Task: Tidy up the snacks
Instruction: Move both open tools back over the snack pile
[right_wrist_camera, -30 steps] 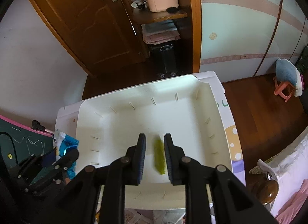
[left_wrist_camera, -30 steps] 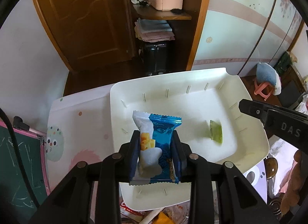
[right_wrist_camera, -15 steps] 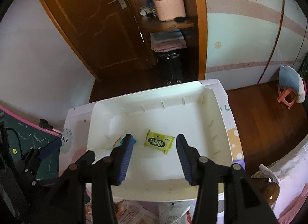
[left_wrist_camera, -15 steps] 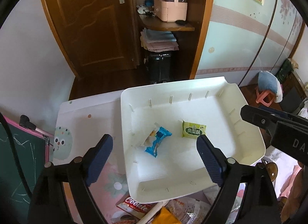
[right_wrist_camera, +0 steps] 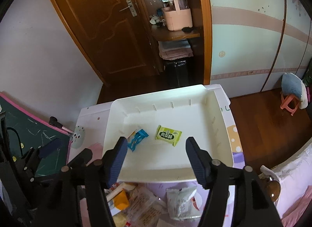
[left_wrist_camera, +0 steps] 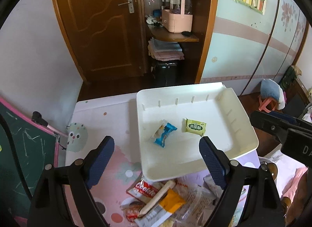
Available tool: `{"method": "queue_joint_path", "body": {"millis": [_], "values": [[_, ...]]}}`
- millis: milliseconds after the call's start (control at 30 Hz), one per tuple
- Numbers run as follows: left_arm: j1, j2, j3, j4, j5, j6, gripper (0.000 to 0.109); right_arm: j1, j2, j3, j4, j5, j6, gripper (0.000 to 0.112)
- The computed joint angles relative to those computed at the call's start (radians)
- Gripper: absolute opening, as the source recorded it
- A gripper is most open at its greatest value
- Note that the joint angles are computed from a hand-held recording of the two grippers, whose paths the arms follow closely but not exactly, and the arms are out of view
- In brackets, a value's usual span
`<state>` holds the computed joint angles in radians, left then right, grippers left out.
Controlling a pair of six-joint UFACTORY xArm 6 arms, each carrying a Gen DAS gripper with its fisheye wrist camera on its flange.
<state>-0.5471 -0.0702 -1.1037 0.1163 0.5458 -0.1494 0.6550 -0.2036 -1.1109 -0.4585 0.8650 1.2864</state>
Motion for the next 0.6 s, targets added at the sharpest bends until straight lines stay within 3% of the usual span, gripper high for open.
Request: {"method": "queue_joint_path", "body": {"millis": [600], "values": [[-0.004, -0.493, 0.364, 0.039, 0.056, -0.049, 0.091, 0.295, -0.211, 0.092, -0.095, 0.220, 0.183, 0.075]]}}
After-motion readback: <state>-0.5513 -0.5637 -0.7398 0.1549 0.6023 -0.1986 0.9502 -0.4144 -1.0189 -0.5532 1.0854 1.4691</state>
